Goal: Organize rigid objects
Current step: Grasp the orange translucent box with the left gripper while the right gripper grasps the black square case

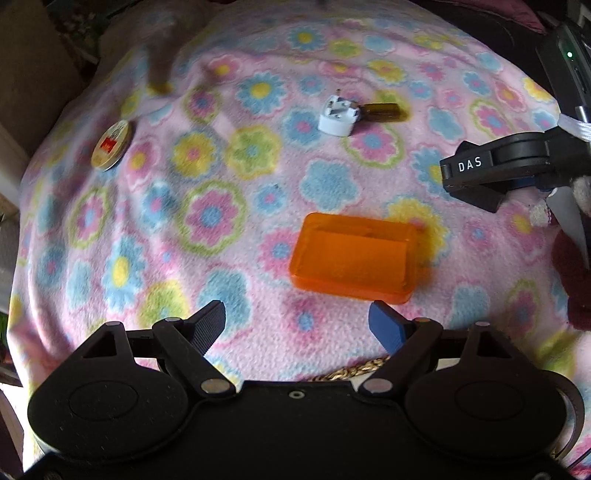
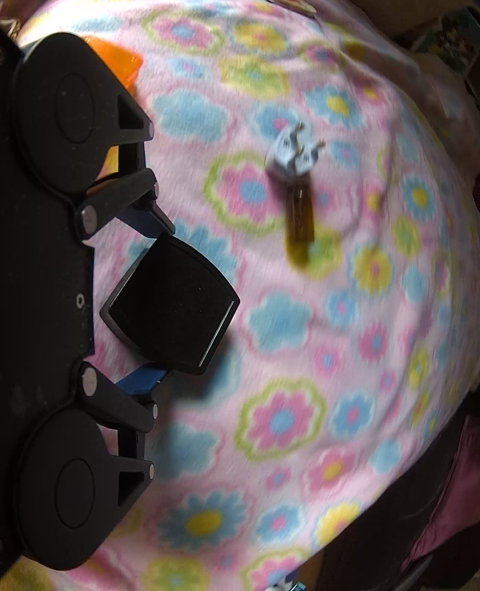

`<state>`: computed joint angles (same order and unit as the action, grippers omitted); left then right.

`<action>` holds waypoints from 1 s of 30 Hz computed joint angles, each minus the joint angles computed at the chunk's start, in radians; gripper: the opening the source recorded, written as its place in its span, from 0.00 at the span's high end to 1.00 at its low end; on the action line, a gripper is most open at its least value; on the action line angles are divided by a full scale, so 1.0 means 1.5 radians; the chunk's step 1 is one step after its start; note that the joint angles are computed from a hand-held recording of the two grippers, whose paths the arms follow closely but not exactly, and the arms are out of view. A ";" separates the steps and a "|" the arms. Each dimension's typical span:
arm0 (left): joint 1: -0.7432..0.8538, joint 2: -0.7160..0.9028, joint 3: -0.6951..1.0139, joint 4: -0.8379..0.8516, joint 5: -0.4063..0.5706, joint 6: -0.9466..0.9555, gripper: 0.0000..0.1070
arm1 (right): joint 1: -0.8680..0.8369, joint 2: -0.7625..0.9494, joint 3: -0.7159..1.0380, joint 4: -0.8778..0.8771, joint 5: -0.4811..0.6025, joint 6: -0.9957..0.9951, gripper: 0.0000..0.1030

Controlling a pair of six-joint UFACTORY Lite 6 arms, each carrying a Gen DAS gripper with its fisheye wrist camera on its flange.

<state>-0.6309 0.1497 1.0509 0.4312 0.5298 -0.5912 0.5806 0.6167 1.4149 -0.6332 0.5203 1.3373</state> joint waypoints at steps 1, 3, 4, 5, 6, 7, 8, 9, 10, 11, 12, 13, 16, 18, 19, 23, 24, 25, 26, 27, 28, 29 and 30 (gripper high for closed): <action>-0.005 0.009 0.007 -0.005 -0.006 0.012 0.18 | -0.006 -0.018 -0.030 -0.011 -0.024 0.018 0.29; -0.013 0.022 0.014 -0.010 -0.023 0.028 0.15 | -0.004 -0.018 -0.041 -0.043 -0.039 0.057 0.29; -0.017 0.031 0.020 -0.007 -0.028 0.029 0.15 | -0.001 -0.009 -0.031 -0.044 -0.029 0.052 0.30; -0.021 0.041 0.026 -0.002 -0.034 0.028 0.15 | 0.003 0.003 -0.020 -0.048 -0.016 0.044 0.30; -0.024 0.053 0.034 0.008 -0.038 0.021 0.15 | 0.007 0.004 -0.026 -0.066 -0.016 0.056 0.29; -0.026 0.067 0.044 0.017 -0.037 0.014 0.15 | 0.013 0.008 -0.023 -0.078 -0.010 0.063 0.28; -0.026 0.083 0.057 0.020 -0.036 0.012 0.15 | 0.018 0.013 -0.014 -0.084 -0.001 0.064 0.28; -0.024 0.099 0.070 0.014 -0.036 0.018 0.15 | 0.020 0.014 -0.013 -0.088 0.001 0.065 0.28; -0.019 0.113 0.082 0.004 -0.038 0.026 0.15 | 0.019 0.012 -0.016 -0.089 -0.001 0.067 0.28; -0.014 0.126 0.091 -0.008 -0.042 0.037 0.15 | 0.017 0.007 -0.022 -0.088 -0.007 0.069 0.27; -0.008 0.139 0.101 -0.023 -0.046 0.050 0.14 | 0.015 0.004 -0.027 -0.087 -0.013 0.069 0.25; -0.002 0.153 0.114 -0.040 -0.047 0.065 0.13 | 0.013 0.003 -0.030 -0.086 -0.019 0.069 0.22; 0.015 0.197 0.155 -0.064 -0.041 0.091 0.11 | 0.009 0.008 -0.027 -0.081 -0.035 0.061 0.13; 0.028 0.217 0.174 -0.102 -0.041 0.126 0.09 | 0.007 0.015 -0.025 -0.081 -0.048 0.062 0.06; 0.034 0.223 0.181 -0.124 -0.039 0.143 0.09 | 0.006 0.017 -0.024 -0.083 -0.053 0.066 0.03; 0.050 0.234 0.193 -0.174 -0.034 0.176 0.06 | 0.002 0.032 -0.008 -0.058 -0.056 0.046 0.00; 0.055 0.235 0.194 -0.188 -0.034 0.187 0.06 | 0.002 0.034 -0.004 -0.055 -0.053 0.043 0.00; 0.059 0.238 0.197 -0.202 -0.031 0.198 0.06 | 0.002 0.036 -0.003 -0.054 -0.052 0.043 0.00; 0.064 0.241 0.203 -0.218 -0.028 0.212 0.06 | 0.002 0.036 -0.001 -0.055 -0.051 0.045 0.00; 0.068 0.244 0.207 -0.232 -0.025 0.226 0.07 | 0.002 0.035 -0.003 -0.058 -0.053 0.051 0.00; 0.072 0.244 0.209 -0.246 -0.024 0.241 0.08 | 0.002 0.032 -0.006 -0.063 -0.054 0.058 0.00; 0.078 0.238 0.202 -0.263 -0.029 0.256 0.12 | 0.004 0.030 -0.008 -0.072 -0.048 0.071 0.04; 0.085 0.228 0.192 -0.281 -0.038 0.273 0.20 | 0.009 0.027 -0.008 -0.090 -0.033 0.090 0.15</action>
<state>-0.5039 0.4910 1.3387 0.0092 0.4732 -0.1812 0.5938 0.6571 1.4028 -0.7685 0.4708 1.4722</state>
